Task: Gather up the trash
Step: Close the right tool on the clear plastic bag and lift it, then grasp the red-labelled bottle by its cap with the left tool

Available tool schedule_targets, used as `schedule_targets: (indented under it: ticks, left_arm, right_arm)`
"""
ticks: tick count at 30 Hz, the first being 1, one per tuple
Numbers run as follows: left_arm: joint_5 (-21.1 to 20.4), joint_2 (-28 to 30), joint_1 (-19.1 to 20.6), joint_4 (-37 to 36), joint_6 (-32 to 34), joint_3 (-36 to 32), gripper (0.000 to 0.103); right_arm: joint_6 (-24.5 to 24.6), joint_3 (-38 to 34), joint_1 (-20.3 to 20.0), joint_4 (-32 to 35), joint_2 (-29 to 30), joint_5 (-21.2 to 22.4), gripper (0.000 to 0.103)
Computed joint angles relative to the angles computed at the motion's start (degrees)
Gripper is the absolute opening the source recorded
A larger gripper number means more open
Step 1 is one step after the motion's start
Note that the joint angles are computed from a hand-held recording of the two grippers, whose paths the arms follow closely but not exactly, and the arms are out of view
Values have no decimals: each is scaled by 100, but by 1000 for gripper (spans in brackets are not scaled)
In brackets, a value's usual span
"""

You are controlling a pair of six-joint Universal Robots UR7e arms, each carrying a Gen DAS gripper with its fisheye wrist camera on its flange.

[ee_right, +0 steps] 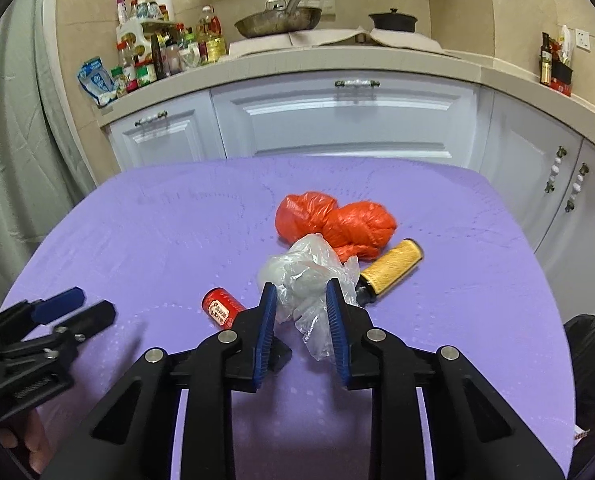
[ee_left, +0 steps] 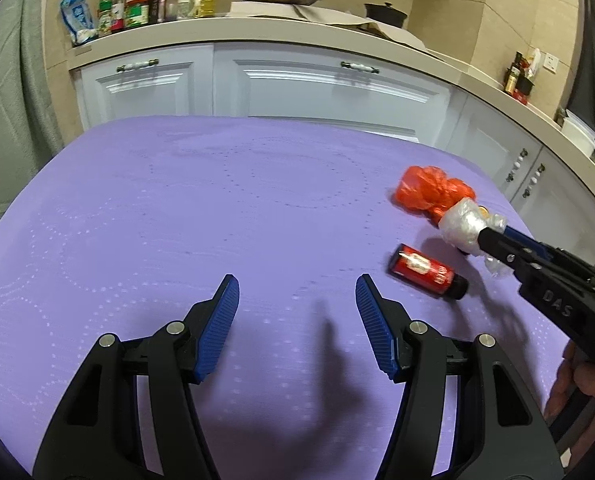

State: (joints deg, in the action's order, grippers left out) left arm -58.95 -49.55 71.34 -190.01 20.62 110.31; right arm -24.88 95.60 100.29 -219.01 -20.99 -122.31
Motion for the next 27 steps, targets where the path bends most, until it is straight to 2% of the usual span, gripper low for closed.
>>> schedule_targets:
  ticks: [8, 16, 27]
  left_arm:
    - [49, 237, -277, -56, -1, 83, 59]
    - [235, 636, -592, -97, -26, 7, 59]
    - [776, 1226, -809, -66, -68, -426, 59]
  right_arm:
    - [-59, 609, -123, -629, -301, -55, 26]
    - [-43, 1191, -462, -1160, -588, -24, 26]
    - [71, 1649, -885, -1338, -901, 404, 26]
